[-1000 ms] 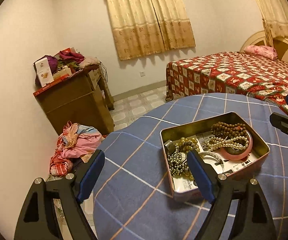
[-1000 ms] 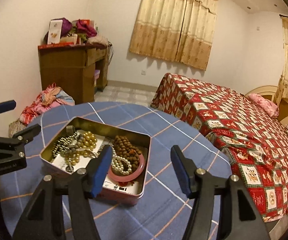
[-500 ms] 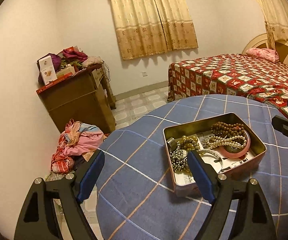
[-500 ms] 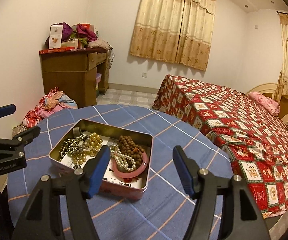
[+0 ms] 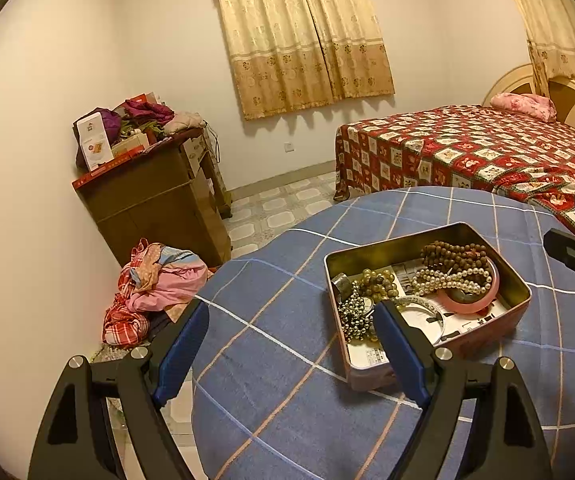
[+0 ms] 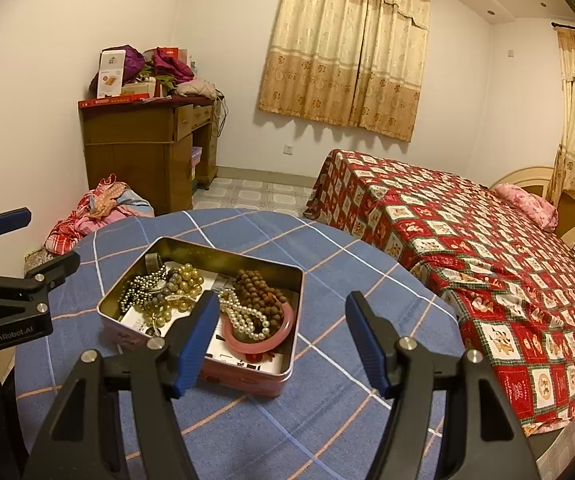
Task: Organize jewelry
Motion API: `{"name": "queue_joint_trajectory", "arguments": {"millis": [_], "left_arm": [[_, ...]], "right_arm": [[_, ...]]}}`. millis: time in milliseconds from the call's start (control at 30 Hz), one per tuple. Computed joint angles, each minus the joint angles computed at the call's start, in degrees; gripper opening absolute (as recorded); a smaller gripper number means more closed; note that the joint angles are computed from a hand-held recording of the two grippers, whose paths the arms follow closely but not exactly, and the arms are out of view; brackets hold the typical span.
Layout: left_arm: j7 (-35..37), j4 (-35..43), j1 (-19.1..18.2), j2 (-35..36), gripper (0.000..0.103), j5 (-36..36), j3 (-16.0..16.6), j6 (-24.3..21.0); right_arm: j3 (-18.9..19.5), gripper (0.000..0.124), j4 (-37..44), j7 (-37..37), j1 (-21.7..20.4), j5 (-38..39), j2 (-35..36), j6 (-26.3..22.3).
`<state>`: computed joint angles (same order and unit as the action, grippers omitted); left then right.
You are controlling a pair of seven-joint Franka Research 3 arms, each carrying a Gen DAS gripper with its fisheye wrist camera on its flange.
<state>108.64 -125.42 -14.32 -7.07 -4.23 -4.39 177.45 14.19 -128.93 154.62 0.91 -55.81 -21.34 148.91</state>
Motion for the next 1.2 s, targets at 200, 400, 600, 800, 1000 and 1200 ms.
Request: {"name": "queue_joint_trajectory", "arguments": {"millis": [200, 400, 600, 800, 1000, 1200], "left_arm": [[-0.79, 0.24, 0.38, 0.22, 0.084, 0.77, -0.43, -0.01], [-1.22, 0.24, 0.56, 0.23, 0.084, 1.33, -0.55, 0.02], [-1.98, 0.24, 0.99, 0.31, 0.084, 2.42, -0.84, 0.1], [-4.27, 0.07, 2.14, 0.53, 0.084, 5.21, -1.7, 0.38], [-1.58, 0.56, 0.74, 0.88, 0.084, 2.49, -0.57, -0.65], [-4.68, 0.54, 3.02, 0.97, 0.084, 5.99, -2.26, -0.04]], "right_arm": [[-0.04, 0.068, -0.01, 0.02, 0.05, -0.16, -0.03, -0.01], [0.02, 0.071, -0.5, 0.33, 0.01, -0.49, -0.51, 0.07], [0.14, 0.072, -0.78, 0.14, -0.15, -0.16, -0.82, 0.15], [0.42, 0.075, -0.95, 0.14, -0.54, -0.24, -1.04, 0.31], [0.44, 0.075, -1.64, -0.4, -0.84, -0.1, -1.81, 0.46], [0.55, 0.077, -1.58, -0.78, -1.26, -0.03, -1.94, 0.65]]}}
